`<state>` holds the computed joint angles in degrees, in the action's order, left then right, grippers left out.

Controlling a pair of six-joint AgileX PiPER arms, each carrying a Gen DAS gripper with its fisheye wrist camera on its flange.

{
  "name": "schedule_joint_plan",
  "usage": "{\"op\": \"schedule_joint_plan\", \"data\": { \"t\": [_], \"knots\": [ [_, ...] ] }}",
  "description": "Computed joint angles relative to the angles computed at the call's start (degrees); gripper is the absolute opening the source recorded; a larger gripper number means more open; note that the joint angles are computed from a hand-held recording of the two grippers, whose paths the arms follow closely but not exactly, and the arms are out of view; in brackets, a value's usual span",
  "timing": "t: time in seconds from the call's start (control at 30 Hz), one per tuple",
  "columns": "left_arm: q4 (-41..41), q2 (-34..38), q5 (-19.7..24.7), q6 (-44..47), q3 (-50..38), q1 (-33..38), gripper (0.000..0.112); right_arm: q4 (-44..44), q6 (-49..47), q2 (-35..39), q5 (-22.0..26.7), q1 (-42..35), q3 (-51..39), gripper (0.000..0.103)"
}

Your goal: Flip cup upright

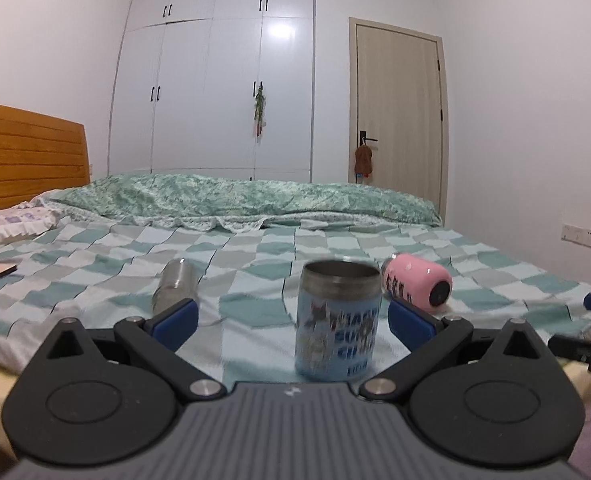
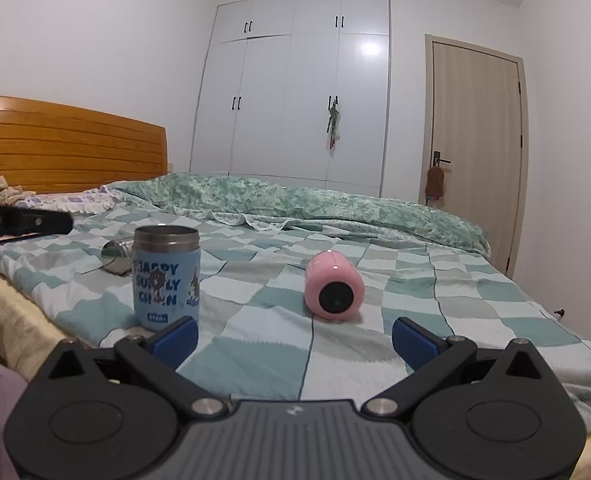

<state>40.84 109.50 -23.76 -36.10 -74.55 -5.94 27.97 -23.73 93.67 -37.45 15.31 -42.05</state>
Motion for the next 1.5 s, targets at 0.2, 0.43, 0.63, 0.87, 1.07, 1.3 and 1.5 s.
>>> {"op": "schedule_joint_plan", "data": {
  "t": [0.2,0.43,0.63,0.87,1.07,1.3,1.5],
  "knots": [
    [-4.99,-2.45,-3.32,5.98,7.54,0.9,0.103,2.83,-0.9,-1.09,-7.24,3.01,5.78,0.103],
    [-13.02,0.32,-4.86,13.11,8.79,-0.12,0.103,3.96,-0.23,-0.14,-10.54,3.87,7.01,0.103],
    [-18.58,2.29,-5.7,19.05,8.64,-1.47,0.103,3.24,2.04,1.42,-13.11,3.93,7.34,0.103],
    [-21.78,2.62,-7.42,23.08,9.5,-2.32,0.103,4.68,1.89,2.89,-15.71,4.72,7.19,0.103],
    [-22.57,2.83,-7.68,23.88,9.56,-2.61,0.103,5.68,1.81,3.31,-16.41,4.96,7.03,0.103],
    [-22.04,2.75,-8.04,23.46,9.81,-2.46,0.103,5.65,2.37,3.55,-16.58,4.94,6.99,0.103],
    [-21.15,2.72,-8.47,22.7,9.93,-2.2,0.103,5.89,2.05,3.68,-16.4,5.06,6.77,0.103]
  ]
}}
